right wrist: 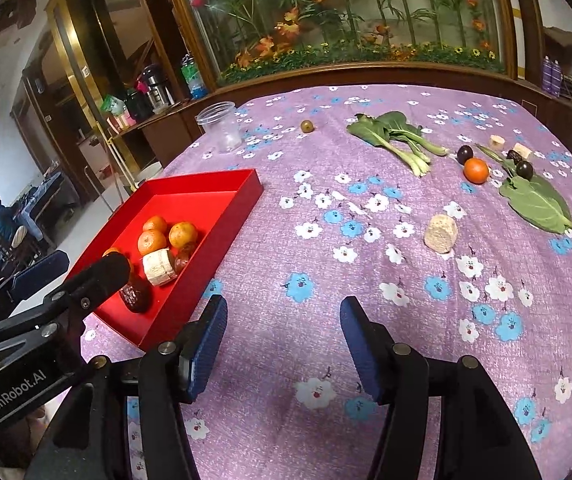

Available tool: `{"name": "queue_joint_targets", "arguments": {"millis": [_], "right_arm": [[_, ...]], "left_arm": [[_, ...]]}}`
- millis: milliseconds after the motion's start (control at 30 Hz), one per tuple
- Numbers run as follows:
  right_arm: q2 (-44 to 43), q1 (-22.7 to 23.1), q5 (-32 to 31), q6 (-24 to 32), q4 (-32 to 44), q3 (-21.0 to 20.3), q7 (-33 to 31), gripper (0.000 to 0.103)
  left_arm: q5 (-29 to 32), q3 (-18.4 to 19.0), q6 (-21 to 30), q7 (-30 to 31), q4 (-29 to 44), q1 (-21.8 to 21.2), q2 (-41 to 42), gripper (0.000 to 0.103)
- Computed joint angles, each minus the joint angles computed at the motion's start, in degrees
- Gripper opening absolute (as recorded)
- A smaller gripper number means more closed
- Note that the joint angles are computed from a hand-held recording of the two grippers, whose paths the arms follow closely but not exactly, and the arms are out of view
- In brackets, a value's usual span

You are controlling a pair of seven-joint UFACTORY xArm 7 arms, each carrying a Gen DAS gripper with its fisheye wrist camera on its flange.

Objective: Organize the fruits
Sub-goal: 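Withdraw both open tools from the tray toward the remaining items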

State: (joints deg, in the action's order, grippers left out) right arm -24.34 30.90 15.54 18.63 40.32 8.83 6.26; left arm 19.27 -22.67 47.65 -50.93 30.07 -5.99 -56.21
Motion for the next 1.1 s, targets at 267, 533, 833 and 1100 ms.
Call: {"name": "queue_joint_targets", "arguments": {"millis": [267, 533, 833, 1100], "right_arm": [[0.3, 0.2, 0.7, 0.0, -0.3, -0.5, -0.5, 0.064], [-0.9, -0.2, 1.1, -0.5, -1.4, -1.9, -2.4, 0.064], [-6.2, -12.5, -4.3, 3.0, -6.2, -5.1, 0.8, 0.066], [3.0, -12.1, 0.1, 1.3, 2.3, -10.4, -6.7, 0.066]], "left_arm": [[-0.2, 0.4, -0.3, 0.0, -0.2, -0.3, 0.9, 0.084], [-2.3, 2.6, -2.1, 1.1, -1.1, -1.5, 1.9, 0.084], [-5.8, 5.1, -6.8, 2.7, -2.7, -2.9, 5.4, 0.084], [-9.0, 6.7, -12.2, 4.7, -3.1, -5.1, 8.8, 0.084]]}}
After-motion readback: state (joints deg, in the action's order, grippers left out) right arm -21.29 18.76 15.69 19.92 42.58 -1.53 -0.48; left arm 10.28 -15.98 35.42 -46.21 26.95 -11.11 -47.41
